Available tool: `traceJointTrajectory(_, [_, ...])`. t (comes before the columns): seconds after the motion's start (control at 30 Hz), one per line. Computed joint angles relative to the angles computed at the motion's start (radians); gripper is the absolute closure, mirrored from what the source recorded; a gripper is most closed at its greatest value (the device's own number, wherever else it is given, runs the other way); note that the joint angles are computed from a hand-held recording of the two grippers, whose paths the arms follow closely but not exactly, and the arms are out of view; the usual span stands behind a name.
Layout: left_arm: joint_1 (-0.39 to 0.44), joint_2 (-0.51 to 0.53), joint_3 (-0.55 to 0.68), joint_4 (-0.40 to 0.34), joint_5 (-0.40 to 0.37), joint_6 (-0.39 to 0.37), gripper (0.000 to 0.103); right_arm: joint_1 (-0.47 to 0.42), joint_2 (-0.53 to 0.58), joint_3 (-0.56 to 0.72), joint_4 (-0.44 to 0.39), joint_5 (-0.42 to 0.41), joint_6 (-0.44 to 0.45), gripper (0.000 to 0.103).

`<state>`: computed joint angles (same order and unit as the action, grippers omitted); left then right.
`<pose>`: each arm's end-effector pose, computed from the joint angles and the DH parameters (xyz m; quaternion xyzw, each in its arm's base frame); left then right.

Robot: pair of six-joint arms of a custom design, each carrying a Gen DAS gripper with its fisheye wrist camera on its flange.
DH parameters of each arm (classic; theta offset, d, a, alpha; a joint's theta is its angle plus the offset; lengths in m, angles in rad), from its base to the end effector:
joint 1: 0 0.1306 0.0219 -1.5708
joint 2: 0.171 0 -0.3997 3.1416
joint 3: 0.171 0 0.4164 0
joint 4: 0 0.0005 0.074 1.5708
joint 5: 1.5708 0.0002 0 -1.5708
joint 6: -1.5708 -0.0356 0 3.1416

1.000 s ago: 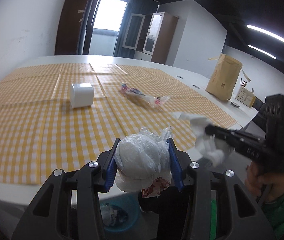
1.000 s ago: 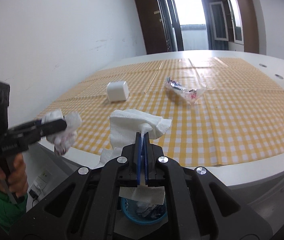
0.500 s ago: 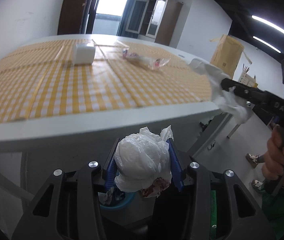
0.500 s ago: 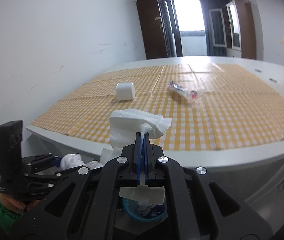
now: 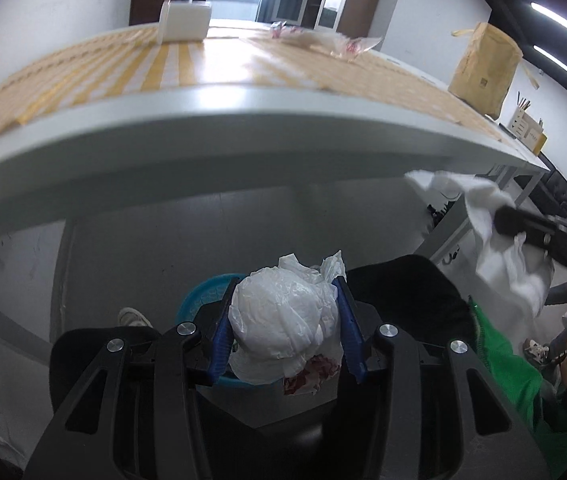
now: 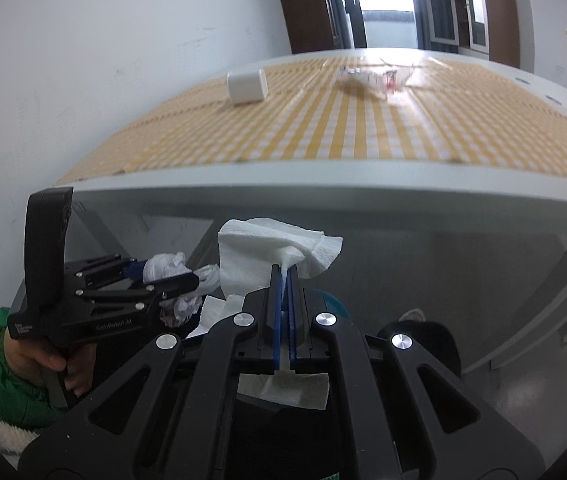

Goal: Collect trash
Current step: 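Carry the plastic bag and tissues down over the wastebasket with both tools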

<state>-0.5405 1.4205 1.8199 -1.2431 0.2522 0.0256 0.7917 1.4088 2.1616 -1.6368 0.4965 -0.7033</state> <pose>0.4117 -0.2580 0.6110 0.2793 0.8853 -0.2114 0.3059 0.2907 0.2695 0.7334 0.0423 0.9155 0.0522 0.3966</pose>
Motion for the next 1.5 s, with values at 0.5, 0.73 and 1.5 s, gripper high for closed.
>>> traceJointTrajectory(0.5, [0.046, 0.041, -0.072, 0.019, -0.025, 0.051, 0.058, -0.056, -0.005, -0.221, 0.077, -0.136, -0.004, 0.101])
traceJointTrajectory(0.73, [0.051, 0.096, -0.063, 0.004, -0.028, 0.044, 0.058, -0.105, 0.01, -0.272, 0.11, -0.189, 0.012, 0.101])
traceJointTrajectory(1.5, [0.07, 0.387, 0.12, -0.136, -0.039, 0.231, 0.058, -0.322, 0.174, -0.363, 0.188, -0.479, -0.019, 0.101])
